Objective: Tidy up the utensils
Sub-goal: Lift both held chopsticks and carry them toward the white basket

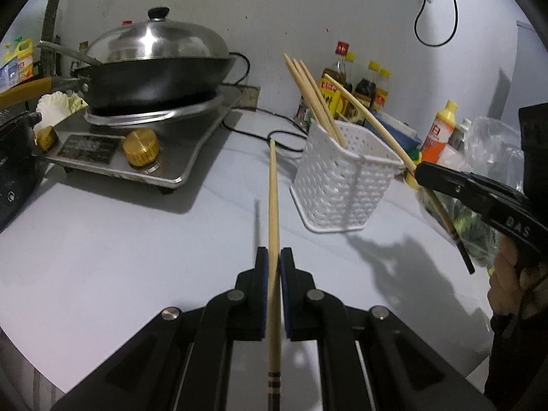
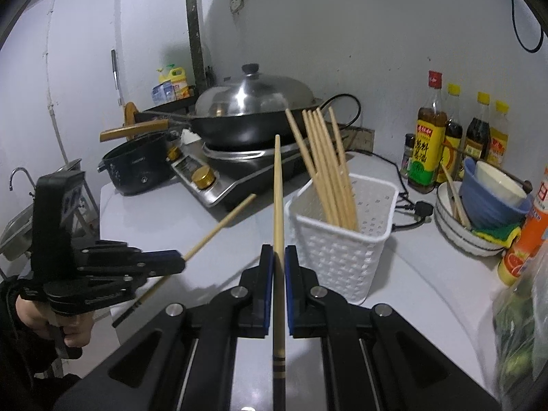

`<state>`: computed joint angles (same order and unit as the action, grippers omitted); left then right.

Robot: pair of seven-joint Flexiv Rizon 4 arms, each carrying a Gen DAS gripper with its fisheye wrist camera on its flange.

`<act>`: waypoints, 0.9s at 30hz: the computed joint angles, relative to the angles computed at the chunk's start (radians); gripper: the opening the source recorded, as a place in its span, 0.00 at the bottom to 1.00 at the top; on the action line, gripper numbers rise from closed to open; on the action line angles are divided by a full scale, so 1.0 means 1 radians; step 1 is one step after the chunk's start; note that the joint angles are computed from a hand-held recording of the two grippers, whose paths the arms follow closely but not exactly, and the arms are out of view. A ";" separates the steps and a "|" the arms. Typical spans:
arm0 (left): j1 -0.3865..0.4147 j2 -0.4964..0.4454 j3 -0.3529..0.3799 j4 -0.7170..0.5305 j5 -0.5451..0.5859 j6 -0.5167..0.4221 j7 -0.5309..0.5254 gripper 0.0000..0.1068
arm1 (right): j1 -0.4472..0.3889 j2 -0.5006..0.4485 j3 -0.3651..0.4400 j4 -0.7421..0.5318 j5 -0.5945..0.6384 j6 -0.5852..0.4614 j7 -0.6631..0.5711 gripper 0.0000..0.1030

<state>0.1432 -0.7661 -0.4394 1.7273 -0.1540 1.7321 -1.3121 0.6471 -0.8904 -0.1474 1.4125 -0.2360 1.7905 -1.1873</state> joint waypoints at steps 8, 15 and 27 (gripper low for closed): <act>0.084 -0.006 -0.075 0.009 0.036 0.035 -0.002 0.06 | -0.024 -0.019 -0.004 -0.089 -0.019 -0.053 0.021 0.06; 0.151 -0.016 -0.124 0.005 0.078 0.061 -0.015 0.06 | -0.080 -0.070 0.054 -0.231 -0.071 -0.131 0.045 0.06; 0.230 -0.081 -0.203 -0.050 0.120 0.045 0.003 0.06 | -0.142 -0.242 0.183 -0.609 -0.134 -0.347 -0.026 0.06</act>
<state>0.3736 -0.8474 -0.6422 1.6771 -0.0336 1.7768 -1.3086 0.5050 -1.1322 0.0357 0.8033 -0.3702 1.4434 -1.2131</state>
